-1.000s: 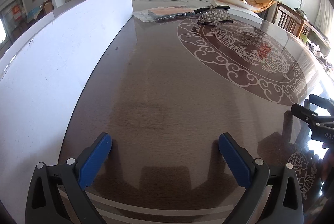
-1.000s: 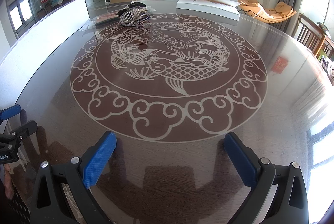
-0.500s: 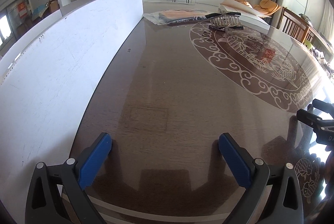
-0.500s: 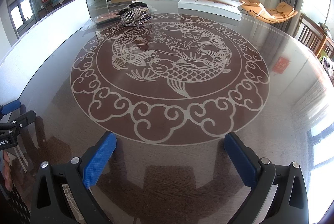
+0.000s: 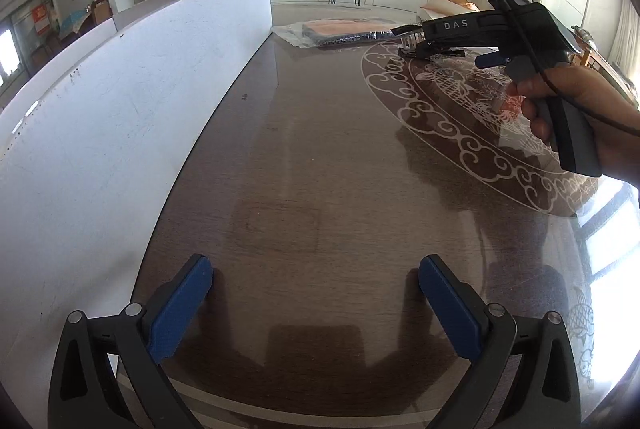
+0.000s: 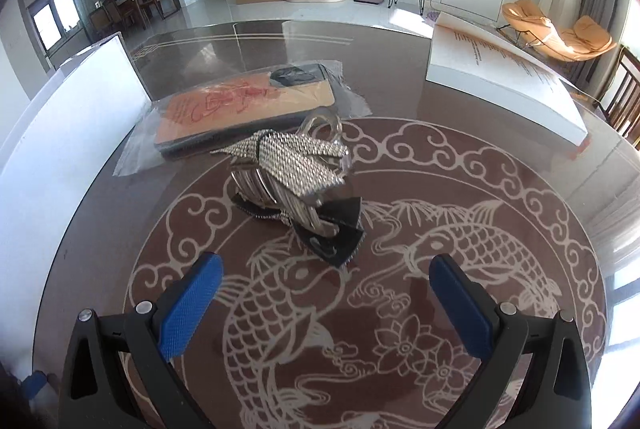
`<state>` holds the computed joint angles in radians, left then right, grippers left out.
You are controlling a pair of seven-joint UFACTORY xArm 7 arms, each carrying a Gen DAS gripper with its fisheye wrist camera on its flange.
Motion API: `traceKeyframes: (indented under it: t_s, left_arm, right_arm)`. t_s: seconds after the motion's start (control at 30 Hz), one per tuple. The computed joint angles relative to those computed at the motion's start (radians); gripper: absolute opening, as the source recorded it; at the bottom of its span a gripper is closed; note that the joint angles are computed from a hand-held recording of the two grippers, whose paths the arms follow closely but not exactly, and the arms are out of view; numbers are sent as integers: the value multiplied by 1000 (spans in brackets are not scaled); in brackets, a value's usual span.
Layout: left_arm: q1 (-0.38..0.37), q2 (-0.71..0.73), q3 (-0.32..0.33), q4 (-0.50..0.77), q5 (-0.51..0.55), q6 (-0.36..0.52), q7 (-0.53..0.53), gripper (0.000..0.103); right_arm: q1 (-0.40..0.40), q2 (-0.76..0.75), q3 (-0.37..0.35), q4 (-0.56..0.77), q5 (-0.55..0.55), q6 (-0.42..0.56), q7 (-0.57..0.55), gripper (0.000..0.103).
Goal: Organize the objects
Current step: 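Move the right tool down onto the rhinestone bow hair clip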
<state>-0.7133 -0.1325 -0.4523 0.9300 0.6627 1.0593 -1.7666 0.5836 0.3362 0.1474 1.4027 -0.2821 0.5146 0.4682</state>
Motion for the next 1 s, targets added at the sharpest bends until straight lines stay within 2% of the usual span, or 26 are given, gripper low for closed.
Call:
traceKeyframes:
  t_s: [0.07,0.1,0.13,0.17,0.2,0.23,0.3,0.4,0.53,0.67,0.73,0.83,0.87,0.93,1.0]
  left_arm:
    - [0,-1,1,0,-1,-2,3,103]
    - [0,-1,1,0,-1,-2,4,103]
    - [0,-1,1,0,-1,-3,5,103]
    - [0,-2,1,0,-2,-3,6,103]
    - [0,-2,1,0,-2,-3,6,103]
    - [1,-1,1,0,-2,-2,6,103]
    - [1,-2,0,0,-2,-2,5,103]
    - [1,-1,1,0,-1,-2,5,103]
    - [1,0,1,3,0,0,4,103]
    - [1,0,1,3,0,0,4,103]
    - [1,1,2,3,1,0,4,103]
    - [1,1,2,3,1,0,4,103]
    - [1,1,2,2,1,0,4,103]
    - [1,1,2,3,2,0,4,103]
    - [1,1,2,2,2,-1,3,103]
  right_arm:
    - [8,62,-4,80,-4,2,-2,103]
    - [9,77,-5,96,-1,-15,-6,94]
    - [3,86,0,102,12,-38,-21,69]
    - [-14,93,18,108,48,-44,-52,65]
    - [-15,92,16,104,63,-53,-54,53]
    - [-22,83,20,86,83,-71,-65,35]
    - [-20,40,13,24,95,-111,-59,28]
    - [-8,-57,-6,-101,69,-153,-12,25]
    - [-21,-240,-6,-331,-8,-212,75,24]
    - [-67,-460,34,-562,-202,-209,216,24]
    - [-93,-554,62,-655,-221,-206,221,24]
    - [-110,-680,79,-777,-165,-206,210,28]
    - [-112,-721,76,-814,-133,-200,202,32]
    - [-130,-779,93,-867,-83,-187,214,74]
    - [-157,-823,117,-911,-50,-182,229,89]
